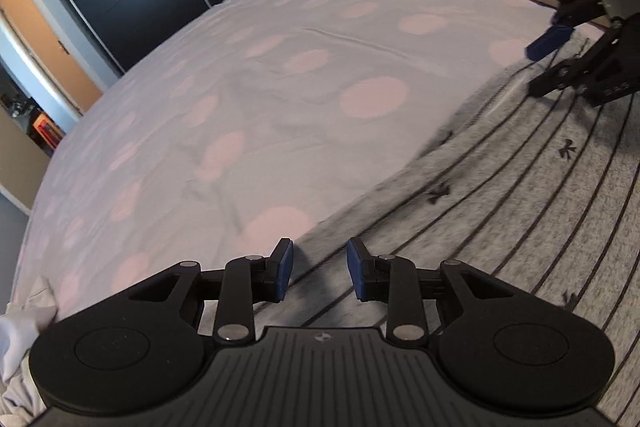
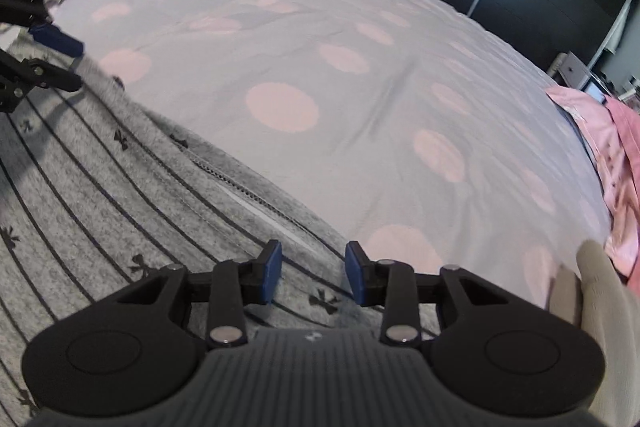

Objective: Fold clothes
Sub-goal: 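Release the shirt from both grippers and lift them away, then pinch the folded shirt edge with the left gripper while the right gripper pinches the hem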

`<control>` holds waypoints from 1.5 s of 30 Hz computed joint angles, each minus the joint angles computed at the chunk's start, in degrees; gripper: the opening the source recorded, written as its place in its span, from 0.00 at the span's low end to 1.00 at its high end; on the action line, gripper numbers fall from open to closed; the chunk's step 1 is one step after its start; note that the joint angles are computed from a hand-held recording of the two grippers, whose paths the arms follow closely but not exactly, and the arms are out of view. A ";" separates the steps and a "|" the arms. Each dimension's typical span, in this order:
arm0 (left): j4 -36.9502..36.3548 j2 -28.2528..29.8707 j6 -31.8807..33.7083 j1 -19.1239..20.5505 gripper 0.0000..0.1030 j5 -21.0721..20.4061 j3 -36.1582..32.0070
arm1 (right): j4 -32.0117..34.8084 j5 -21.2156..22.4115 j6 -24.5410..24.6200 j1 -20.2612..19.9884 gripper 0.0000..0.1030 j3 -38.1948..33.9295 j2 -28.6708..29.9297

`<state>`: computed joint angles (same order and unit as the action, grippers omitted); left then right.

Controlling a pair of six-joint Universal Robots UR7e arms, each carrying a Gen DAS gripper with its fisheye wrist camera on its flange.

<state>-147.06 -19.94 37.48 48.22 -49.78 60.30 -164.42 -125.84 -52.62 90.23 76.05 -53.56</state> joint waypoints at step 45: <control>6.62 -31.60 -39.81 0.44 0.45 4.41 32.94 | 2.88 -8.04 38.47 1.98 0.43 33.59 -29.29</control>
